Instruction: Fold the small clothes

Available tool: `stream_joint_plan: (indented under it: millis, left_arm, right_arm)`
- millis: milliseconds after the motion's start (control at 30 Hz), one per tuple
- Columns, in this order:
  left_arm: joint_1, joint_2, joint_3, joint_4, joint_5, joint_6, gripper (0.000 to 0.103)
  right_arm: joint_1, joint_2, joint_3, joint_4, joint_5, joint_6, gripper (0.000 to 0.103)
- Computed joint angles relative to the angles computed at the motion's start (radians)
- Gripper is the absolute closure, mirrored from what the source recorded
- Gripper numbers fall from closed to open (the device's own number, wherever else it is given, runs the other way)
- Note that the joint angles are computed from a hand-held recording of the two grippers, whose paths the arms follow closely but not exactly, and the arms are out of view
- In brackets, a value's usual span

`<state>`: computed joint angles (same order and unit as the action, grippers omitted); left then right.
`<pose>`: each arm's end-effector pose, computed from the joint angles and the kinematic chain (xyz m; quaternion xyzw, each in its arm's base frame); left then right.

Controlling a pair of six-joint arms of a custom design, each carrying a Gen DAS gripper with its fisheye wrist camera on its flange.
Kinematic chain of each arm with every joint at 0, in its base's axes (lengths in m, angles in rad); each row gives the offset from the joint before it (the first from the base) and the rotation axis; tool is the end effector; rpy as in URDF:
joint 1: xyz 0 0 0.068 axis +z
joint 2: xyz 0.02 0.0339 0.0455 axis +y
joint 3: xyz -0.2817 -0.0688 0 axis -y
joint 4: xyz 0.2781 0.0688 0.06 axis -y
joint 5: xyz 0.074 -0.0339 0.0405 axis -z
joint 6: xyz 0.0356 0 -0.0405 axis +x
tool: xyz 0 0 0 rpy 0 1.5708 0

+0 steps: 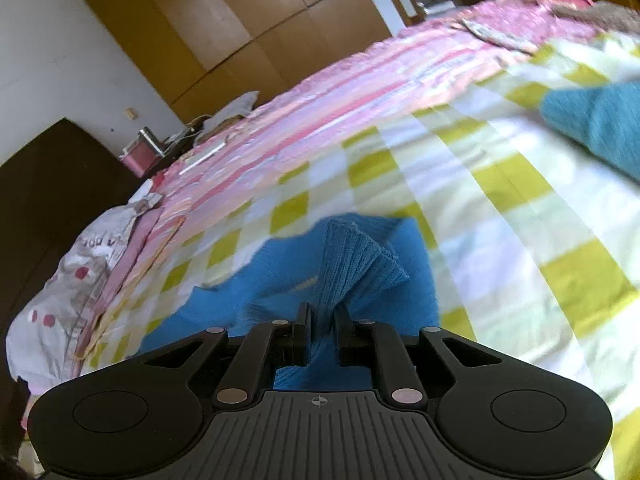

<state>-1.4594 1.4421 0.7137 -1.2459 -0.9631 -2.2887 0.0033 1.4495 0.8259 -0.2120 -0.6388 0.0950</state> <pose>0.0506 -0.1898 0.1658 -0.2649 0.8321 0.0340 0.4861 0.3154 0.0223 0.2034 -0.0721 0.8902 0.3094 0.3264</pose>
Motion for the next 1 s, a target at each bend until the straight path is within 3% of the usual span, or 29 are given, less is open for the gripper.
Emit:
stream_joint_plan:
  millis: [167,333,500,667,733,833,1000]
  left_arm:
    - [0.0,0.0,0.001,0.003,0.001,0.003,0.053]
    - [0.006,0.0,0.0,0.022,0.001,0.035,0.053]
    - [0.005,0.004,0.001,0.02,0.001,0.028,0.053]
    - [0.001,-0.006,-0.003,0.013,-0.007,0.013,0.053]
    - [-0.002,-0.005,-0.001,0.01,-0.008,0.013,0.053]
    - [-0.006,0.002,0.006,0.005,-0.007,0.016,0.053]
    - [0.005,0.003,0.007,0.029,-0.004,0.053,0.053]
  right_arm:
    - [-0.036,0.023,-0.009,0.023,-0.034,0.055,0.079]
    - [-0.05,0.074,0.023,0.052,-0.089,0.15,0.079]
    - [0.009,0.038,0.043,0.087,-0.065,0.182,0.093]
    - [-0.033,-0.044,-0.046,0.254,-0.188,0.272,0.094]
    - [-0.046,-0.036,-0.056,0.22,-0.154,0.226,0.09]
    - [-0.038,0.011,-0.028,0.099,-0.008,0.113,0.089]
    - [-0.071,0.004,-0.036,0.019,-0.009,0.032,0.087]
